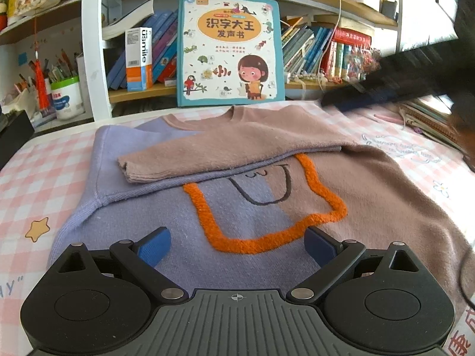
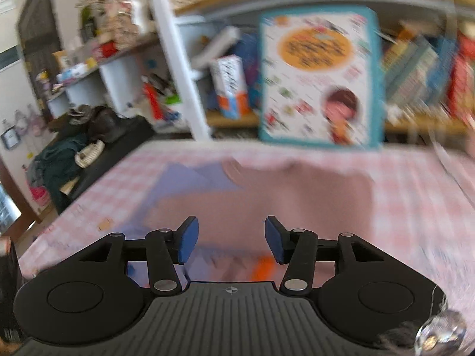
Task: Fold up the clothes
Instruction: 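Lift the pink sleeve and fold it across the sweater body with the right gripper, then lay the pink sleeve down and open the right gripper, then grasp the lavender side edge with the left gripper while the right gripper grasps the pink side edge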
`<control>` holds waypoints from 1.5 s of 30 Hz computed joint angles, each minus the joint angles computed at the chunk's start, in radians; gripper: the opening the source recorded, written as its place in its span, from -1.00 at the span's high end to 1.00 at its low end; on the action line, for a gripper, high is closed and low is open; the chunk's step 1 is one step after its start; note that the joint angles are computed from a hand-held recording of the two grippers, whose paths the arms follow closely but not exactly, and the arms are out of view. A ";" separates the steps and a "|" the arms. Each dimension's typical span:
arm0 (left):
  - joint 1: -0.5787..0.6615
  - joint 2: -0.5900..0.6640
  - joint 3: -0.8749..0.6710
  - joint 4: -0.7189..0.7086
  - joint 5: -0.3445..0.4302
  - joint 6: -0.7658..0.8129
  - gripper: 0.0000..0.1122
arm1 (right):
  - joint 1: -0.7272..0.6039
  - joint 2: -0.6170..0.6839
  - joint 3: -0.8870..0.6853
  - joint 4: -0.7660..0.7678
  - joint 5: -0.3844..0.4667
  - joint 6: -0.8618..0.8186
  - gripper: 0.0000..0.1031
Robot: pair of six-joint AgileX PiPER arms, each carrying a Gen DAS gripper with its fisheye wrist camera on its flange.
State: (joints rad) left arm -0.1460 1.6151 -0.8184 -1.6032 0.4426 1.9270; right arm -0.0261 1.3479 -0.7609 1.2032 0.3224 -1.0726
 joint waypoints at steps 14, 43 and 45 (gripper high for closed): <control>0.063 -0.057 0.037 0.004 0.026 -0.032 -0.75 | -0.511 -0.407 0.362 -0.191 0.331 0.233 0.09; 0.410 -0.058 -0.116 0.555 0.340 -0.612 0.90 | -0.714 -0.472 0.395 -0.150 0.626 0.104 0.75; 0.415 -0.078 -0.110 0.537 0.368 -0.576 0.89 | -0.775 -0.482 0.395 -0.099 0.696 0.056 0.75</control>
State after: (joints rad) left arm 0.2693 1.5371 -0.9287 -1.0658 0.8111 1.3506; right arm -0.8010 0.8663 -0.3660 1.1041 1.0183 -1.0163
